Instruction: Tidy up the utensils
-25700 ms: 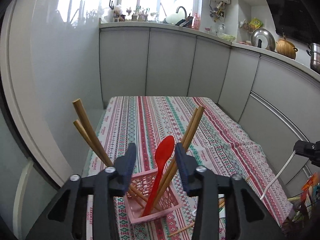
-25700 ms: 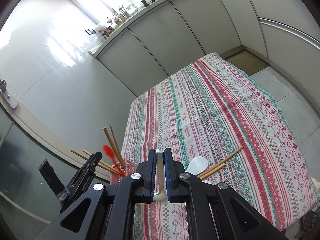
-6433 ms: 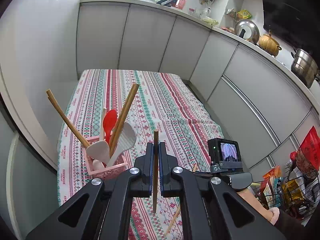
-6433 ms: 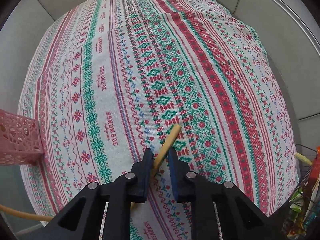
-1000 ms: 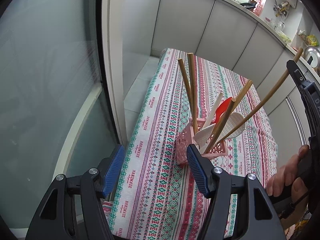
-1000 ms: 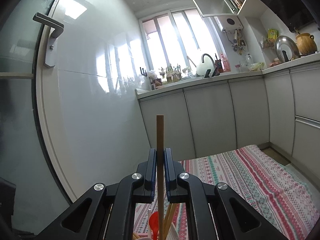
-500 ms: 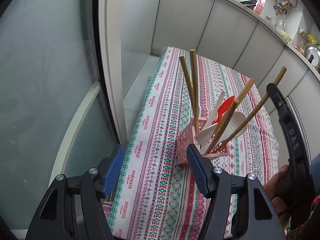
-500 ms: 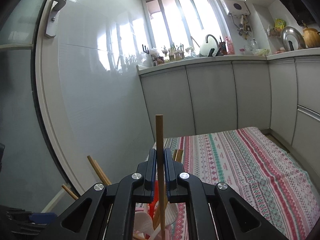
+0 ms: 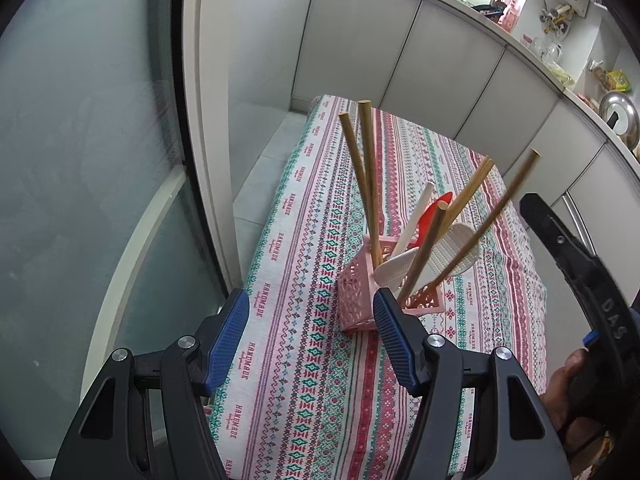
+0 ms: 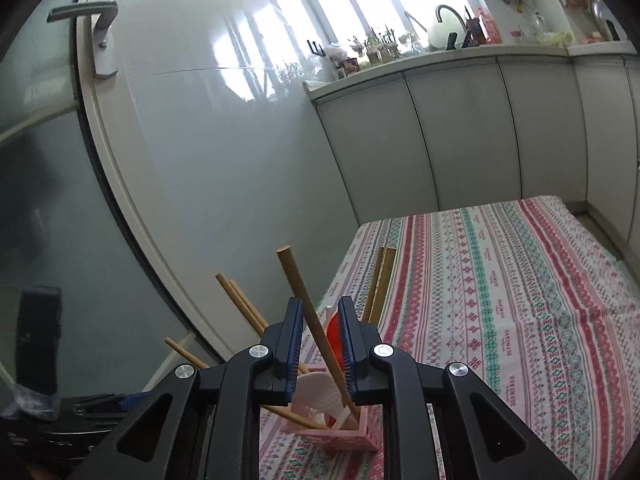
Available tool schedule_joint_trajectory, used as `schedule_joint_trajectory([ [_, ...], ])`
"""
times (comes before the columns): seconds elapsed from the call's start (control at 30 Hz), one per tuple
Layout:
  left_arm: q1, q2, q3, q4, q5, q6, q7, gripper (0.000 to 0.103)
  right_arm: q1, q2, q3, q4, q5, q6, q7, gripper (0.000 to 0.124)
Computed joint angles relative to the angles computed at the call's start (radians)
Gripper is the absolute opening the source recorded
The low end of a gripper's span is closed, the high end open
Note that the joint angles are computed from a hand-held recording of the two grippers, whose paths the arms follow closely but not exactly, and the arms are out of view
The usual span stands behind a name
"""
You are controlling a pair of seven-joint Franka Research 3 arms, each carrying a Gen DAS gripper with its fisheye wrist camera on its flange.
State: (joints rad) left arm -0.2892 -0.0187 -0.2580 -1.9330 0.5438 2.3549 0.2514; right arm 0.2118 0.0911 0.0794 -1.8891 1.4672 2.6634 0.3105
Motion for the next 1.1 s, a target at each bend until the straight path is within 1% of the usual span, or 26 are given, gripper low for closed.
schedule_joint_trajectory([
  [0.03, 0.001, 0.003, 0.001, 0.000, -0.002, 0.004, 0.001, 0.067, -0.005, -0.007, -0.004, -0.004, -0.004, -0.014, 0.017, 0.020],
  [0.07, 0.001, 0.005, 0.001, 0.001, -0.003, 0.003, 0.001, 0.067, -0.010, -0.010, -0.009, -0.002, -0.013, -0.025, 0.039, 0.023],
  [0.13, 0.000, 0.010, 0.001, 0.006, -0.004, -0.005, 0.002, 0.067, -0.023, -0.019, -0.021, -0.007, -0.017, -0.044, 0.078, 0.036],
  [0.17, -0.002, 0.012, 0.000, 0.008, -0.003, -0.008, 0.002, 0.067, -0.031, -0.025, -0.026, -0.011, -0.006, -0.057, 0.085, 0.050],
  [0.2, -0.002, 0.015, 0.000, 0.013, -0.004, -0.010, 0.004, 0.067, -0.038, -0.029, -0.033, -0.012, -0.018, -0.068, 0.105, 0.054],
  [0.33, -0.010, 0.014, -0.003, 0.020, -0.011, -0.015, 0.016, 0.067, -0.055, -0.056, -0.054, -0.023, -0.183, -0.081, 0.246, 0.055],
  [0.4, -0.016, 0.004, -0.008, 0.020, -0.009, -0.019, 0.016, 0.067, -0.062, -0.081, -0.065, -0.042, -0.289, -0.081, 0.326, 0.064],
  [0.5, -0.031, 0.000, -0.021, 0.036, 0.011, -0.055, 0.005, 0.067, -0.075, -0.122, -0.082, -0.073, -0.466, -0.080, 0.457, 0.073],
  [0.57, -0.046, 0.009, -0.032, 0.062, 0.021, -0.091, 0.005, 0.073, -0.088, -0.158, -0.095, -0.102, -0.591, -0.089, 0.553, 0.077],
  [0.6, -0.053, 0.012, -0.036, 0.071, 0.025, -0.104, 0.003, 0.080, -0.095, -0.173, -0.102, -0.112, -0.642, -0.099, 0.590, 0.080],
  [0.63, -0.062, 0.016, -0.041, 0.083, 0.031, -0.114, 0.002, 0.082, -0.103, -0.192, -0.109, -0.125, -0.688, -0.111, 0.618, 0.081],
  [0.7, -0.079, 0.022, -0.049, 0.101, 0.043, -0.125, 0.002, 0.086, -0.117, -0.233, -0.121, -0.159, -0.764, -0.122, 0.657, 0.084],
  [0.73, -0.091, 0.030, -0.055, 0.120, 0.052, -0.146, -0.002, 0.089, -0.123, -0.250, -0.126, -0.174, -0.792, -0.124, 0.668, 0.085],
  [0.93, -0.185, 0.084, -0.088, 0.223, 0.152, -0.282, -0.044, 0.098, -0.153, -0.383, -0.156, -0.298, -0.910, -0.128, 0.698, 0.090],
  [1.1, -0.263, 0.122, -0.100, 0.288, 0.211, -0.368, -0.044, 0.099, -0.179, -0.471, -0.166, -0.386, -0.996, -0.134, 0.720, 0.091],
])
